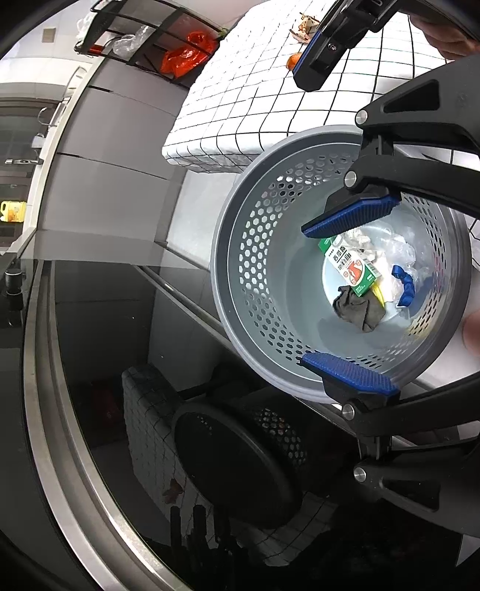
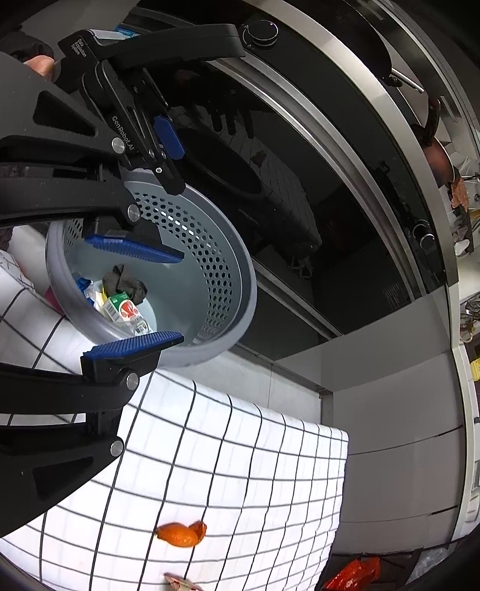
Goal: Collect trash
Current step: 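Move both tools back to the table toward the wrapper and peel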
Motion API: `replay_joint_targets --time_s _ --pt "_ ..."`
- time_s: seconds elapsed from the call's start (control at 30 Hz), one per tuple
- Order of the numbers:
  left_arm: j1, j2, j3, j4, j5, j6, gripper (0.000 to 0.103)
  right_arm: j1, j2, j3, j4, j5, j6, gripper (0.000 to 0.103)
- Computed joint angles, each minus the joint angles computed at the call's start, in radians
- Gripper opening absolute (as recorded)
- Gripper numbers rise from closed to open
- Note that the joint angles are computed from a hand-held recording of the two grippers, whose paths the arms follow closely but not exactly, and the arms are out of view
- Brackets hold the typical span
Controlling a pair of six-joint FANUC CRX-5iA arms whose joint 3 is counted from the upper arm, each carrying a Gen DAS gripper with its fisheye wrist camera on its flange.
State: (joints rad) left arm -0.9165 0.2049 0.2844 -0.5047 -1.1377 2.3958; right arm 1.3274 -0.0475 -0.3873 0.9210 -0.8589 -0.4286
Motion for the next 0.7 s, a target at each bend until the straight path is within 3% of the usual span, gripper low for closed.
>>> replay_joint_targets --time_s 0.47,0.7 --pt "-0.049 0.014 0.031 -0.048 0.001 0.022 0.072 0.069 -0.070 -0.060 0.015 -0.173 -0.074 0.046" --pt "-0.097 0.021 0.052 -0.097 0.020 0.054 0.081 0.140 -0.089 -0.075 0.013 -0.348 -0.092 0.058"
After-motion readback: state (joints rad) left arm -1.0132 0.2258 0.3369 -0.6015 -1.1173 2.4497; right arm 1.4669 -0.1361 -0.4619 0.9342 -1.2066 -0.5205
